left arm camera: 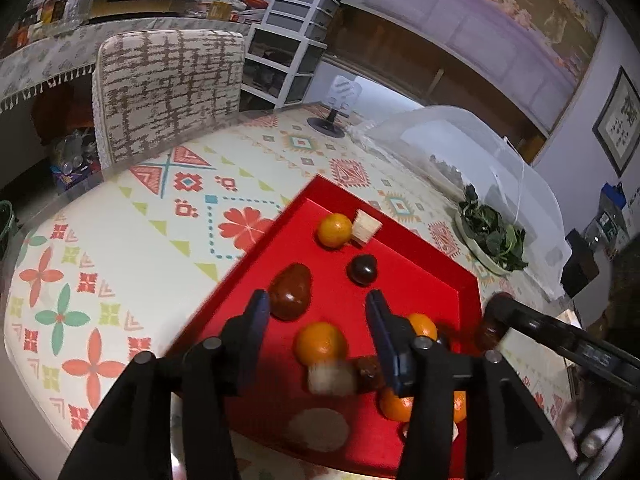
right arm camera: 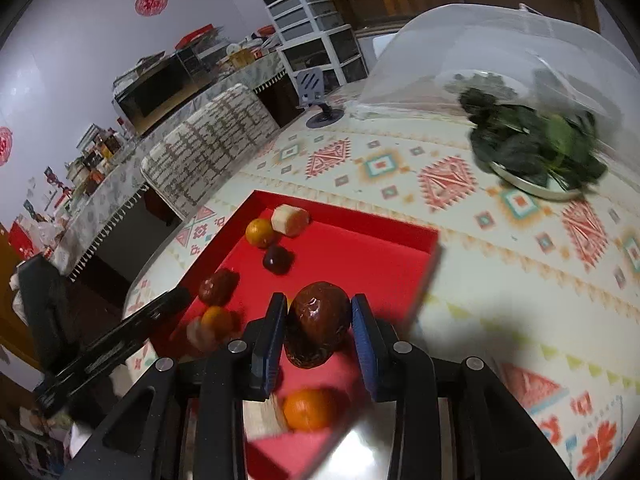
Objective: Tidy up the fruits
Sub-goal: 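Open both grippers to drop the red date and yam piece into the tray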
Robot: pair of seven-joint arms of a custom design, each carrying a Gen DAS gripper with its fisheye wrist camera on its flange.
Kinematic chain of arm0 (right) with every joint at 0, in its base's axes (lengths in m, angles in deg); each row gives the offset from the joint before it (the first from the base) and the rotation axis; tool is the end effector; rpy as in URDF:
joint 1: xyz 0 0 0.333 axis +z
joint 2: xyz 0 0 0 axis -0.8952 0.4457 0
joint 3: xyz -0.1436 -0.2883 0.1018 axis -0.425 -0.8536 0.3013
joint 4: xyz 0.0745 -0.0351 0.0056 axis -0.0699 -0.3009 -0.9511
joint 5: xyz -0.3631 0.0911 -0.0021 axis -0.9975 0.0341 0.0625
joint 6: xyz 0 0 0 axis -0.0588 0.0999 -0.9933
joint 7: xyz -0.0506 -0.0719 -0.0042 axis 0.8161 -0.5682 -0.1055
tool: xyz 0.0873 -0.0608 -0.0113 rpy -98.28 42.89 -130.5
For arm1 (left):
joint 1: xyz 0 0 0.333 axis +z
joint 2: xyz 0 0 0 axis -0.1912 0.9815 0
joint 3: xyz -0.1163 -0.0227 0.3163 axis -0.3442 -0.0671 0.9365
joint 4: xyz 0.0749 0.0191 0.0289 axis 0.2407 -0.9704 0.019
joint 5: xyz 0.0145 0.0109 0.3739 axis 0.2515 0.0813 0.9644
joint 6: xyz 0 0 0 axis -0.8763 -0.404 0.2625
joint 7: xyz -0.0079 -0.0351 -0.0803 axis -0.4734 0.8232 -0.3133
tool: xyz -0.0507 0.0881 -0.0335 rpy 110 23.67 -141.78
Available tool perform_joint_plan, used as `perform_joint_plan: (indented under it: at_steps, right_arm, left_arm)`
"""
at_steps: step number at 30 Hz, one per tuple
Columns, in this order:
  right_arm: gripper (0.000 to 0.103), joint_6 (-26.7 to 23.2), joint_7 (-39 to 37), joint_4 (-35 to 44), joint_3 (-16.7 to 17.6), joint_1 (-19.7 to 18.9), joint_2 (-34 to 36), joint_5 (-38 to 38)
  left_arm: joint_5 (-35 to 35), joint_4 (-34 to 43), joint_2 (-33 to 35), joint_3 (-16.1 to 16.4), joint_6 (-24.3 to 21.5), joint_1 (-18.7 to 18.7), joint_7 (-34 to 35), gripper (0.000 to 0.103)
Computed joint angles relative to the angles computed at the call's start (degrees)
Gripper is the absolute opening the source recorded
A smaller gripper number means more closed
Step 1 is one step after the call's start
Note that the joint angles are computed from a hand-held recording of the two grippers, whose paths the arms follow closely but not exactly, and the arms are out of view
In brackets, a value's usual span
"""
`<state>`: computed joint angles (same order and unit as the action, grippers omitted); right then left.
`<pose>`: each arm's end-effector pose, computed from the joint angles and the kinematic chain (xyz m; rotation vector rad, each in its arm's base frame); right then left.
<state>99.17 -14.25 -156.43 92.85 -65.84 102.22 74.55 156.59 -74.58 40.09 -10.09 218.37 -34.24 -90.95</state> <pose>0.7045 0.0585 0.3926 -2.0863 1.0850 0.0420 0.5388 -0.3302 0.3703 -2.2619 1.0617 -0.9413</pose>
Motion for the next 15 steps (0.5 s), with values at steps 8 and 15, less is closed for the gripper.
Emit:
perform_joint_plan:
  at_steps: [8, 15]
  right_arm:
    - [0.035, -0.25, 8.79, 9.76, -0.05, 4.16, 7.55, -8.12]
    - [0.037, -1.88, 9.43, 10.49, 2.16, 3.00, 8.41, -8.36]
  left_arm:
    - [0.18, -3.87, -3.33, -0.44, -1.93, 1.22, -2.01, 0.062]
    - [0.79, -3.58, -3.71, -1.44, -4.10, 1.42, -0.71, 0.068]
